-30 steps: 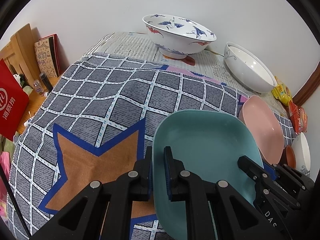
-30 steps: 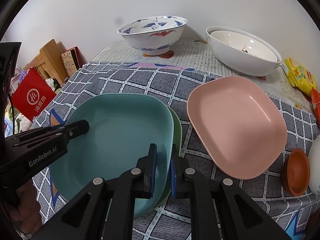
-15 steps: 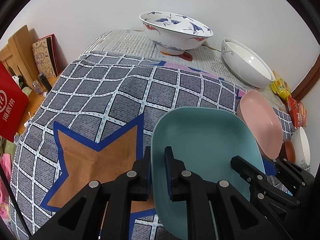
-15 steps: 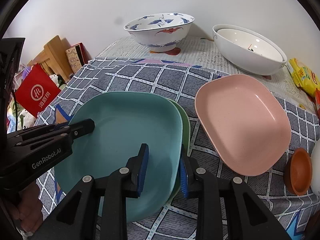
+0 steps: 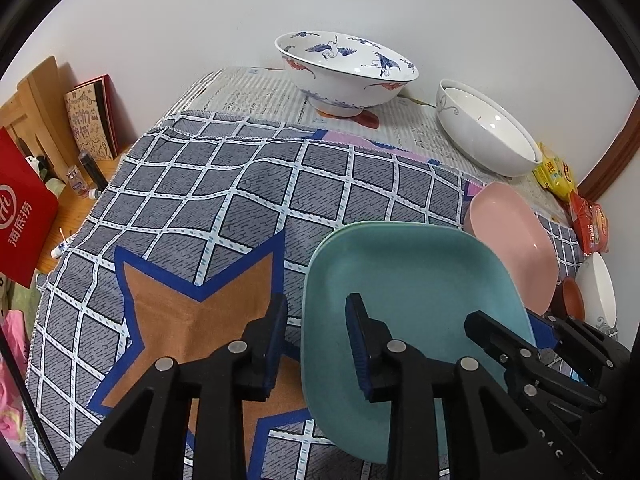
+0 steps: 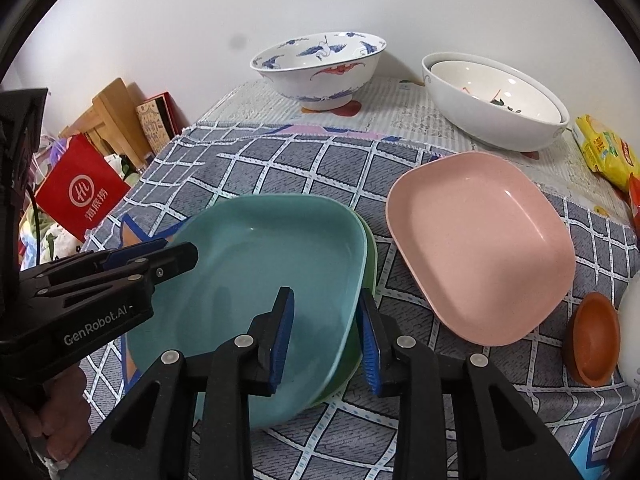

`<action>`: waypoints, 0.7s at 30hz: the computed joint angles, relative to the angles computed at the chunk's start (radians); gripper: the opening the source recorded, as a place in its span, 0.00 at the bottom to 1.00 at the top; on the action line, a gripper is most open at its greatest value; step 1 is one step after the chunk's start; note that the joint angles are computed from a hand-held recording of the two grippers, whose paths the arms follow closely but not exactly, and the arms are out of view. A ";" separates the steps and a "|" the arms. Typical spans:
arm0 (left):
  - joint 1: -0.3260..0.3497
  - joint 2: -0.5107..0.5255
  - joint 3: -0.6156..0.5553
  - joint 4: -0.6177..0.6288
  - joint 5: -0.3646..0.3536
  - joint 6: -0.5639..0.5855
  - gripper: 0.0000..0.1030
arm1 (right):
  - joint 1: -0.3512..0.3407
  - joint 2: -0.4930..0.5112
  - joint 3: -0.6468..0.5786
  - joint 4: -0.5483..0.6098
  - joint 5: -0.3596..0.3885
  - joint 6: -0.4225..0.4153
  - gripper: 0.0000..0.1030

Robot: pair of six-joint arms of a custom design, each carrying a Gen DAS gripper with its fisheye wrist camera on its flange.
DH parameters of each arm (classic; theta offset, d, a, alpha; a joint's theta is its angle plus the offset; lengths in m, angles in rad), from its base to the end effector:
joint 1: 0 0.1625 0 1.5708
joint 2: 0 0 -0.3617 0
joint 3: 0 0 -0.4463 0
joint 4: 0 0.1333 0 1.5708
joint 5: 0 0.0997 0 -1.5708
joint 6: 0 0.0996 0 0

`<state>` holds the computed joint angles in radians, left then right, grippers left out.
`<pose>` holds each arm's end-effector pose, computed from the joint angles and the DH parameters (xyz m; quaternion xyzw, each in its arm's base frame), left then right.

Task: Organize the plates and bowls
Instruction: 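Open the left gripper and release the teal plate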

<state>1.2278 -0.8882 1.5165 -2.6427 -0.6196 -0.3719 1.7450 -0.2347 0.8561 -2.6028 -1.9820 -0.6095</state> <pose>-0.0349 -0.7352 0.1714 -0.1132 0.8657 -0.3395 0.3500 0.2381 -0.8136 -0.0571 0.3275 -0.9016 0.1517 0.2382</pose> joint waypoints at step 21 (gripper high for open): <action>-0.056 -0.004 0.003 0.015 0.050 -0.004 0.28 | -0.013 -0.106 0.129 -0.097 0.021 0.004 0.40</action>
